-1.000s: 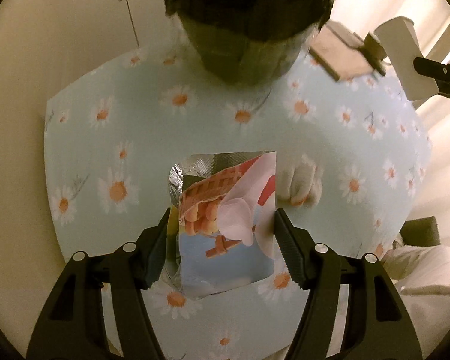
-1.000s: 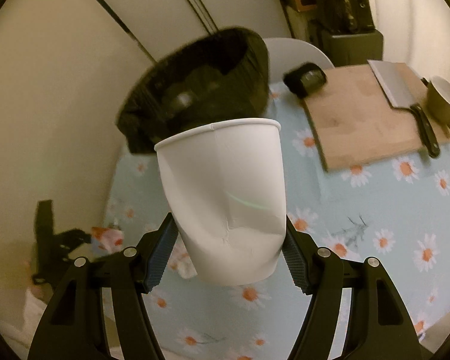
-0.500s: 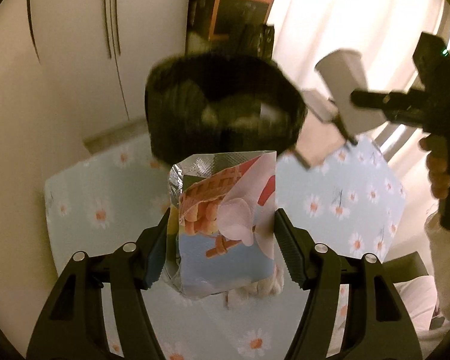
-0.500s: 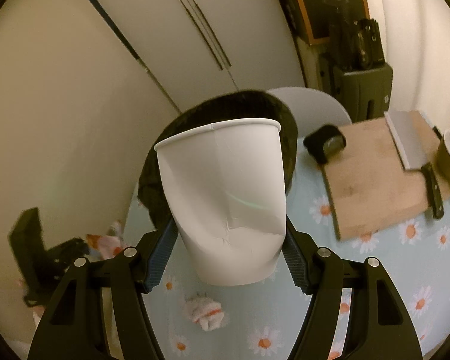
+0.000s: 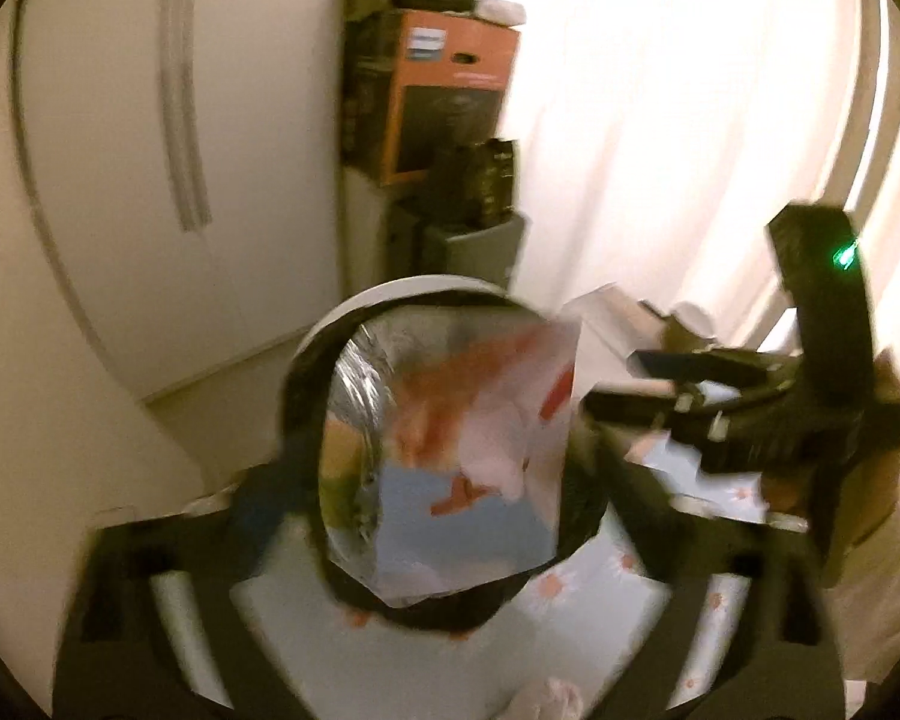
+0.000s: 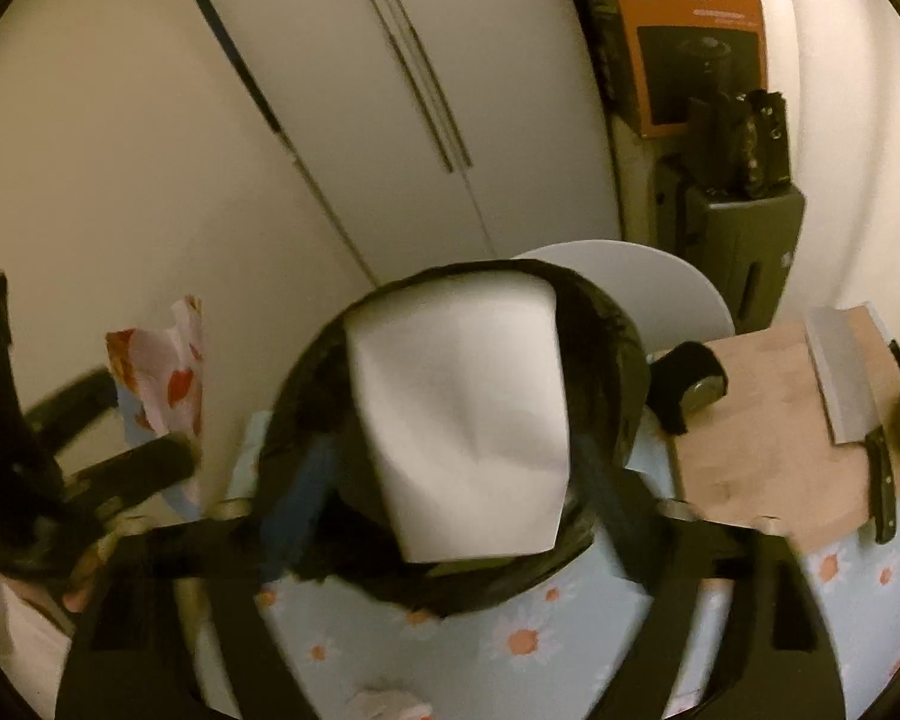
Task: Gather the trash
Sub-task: 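Withdraw both open grippers from the bin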
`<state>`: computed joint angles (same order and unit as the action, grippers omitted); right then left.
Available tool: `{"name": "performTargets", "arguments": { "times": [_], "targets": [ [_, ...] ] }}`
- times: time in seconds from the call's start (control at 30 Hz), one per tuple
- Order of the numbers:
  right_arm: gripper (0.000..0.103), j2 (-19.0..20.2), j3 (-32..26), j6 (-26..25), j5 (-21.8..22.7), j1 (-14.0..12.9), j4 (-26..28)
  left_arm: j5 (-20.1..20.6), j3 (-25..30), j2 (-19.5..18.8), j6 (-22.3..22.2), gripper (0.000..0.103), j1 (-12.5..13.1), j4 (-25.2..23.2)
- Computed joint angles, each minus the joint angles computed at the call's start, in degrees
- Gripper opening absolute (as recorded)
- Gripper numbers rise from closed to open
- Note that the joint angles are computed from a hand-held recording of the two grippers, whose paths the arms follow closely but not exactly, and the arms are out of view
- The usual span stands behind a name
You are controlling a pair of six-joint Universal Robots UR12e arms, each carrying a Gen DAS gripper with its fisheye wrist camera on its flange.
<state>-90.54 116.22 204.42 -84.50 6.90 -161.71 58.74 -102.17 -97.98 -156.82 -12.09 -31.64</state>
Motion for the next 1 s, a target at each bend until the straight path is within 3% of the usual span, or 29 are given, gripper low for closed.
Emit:
{"name": "performTargets", "arguments": {
  "times": [0.1, 0.43, 0.63, 0.8, 0.9, 1.0],
  "targets": [
    [0.087, -0.3, 0.4, -1.0, -0.4, -0.2, 1.1, 2.4, 0.9, -1.0, -0.4, 0.097, -0.4, 0.8],
    [0.087, -4.8, 5.6, -0.2, -7.0, 0.7, 4.7, 3.4, -2.8, 0.4, -3.7, 0.097, 1.1, 0.4],
    [0.088, -7.2, 8.7, 3.1, -10.4, 1.7, 7.6, 5.2, -6.1, 1.6, 0.7, 0.097, 0.9, -0.4],
    [0.088, -8.9, 11.4, 7.5, -9.5, 1.3, 9.4, 6.8, -8.5, 2.3, 4.0, 0.097, 0.3, -0.8],
    [0.088, -9.7, 12.6, 9.3, -9.0, 1.1, 10.9, 5.4, -9.2, 2.6, 5.8, 0.097, 0.6, -2.3],
    [0.088, -10.2, 13.5, 9.5, -8.5, 0.8, 12.2, 7.2, -10.1, 3.1, 6.9, 0.097, 0.4, -2.1]
  ]
}}
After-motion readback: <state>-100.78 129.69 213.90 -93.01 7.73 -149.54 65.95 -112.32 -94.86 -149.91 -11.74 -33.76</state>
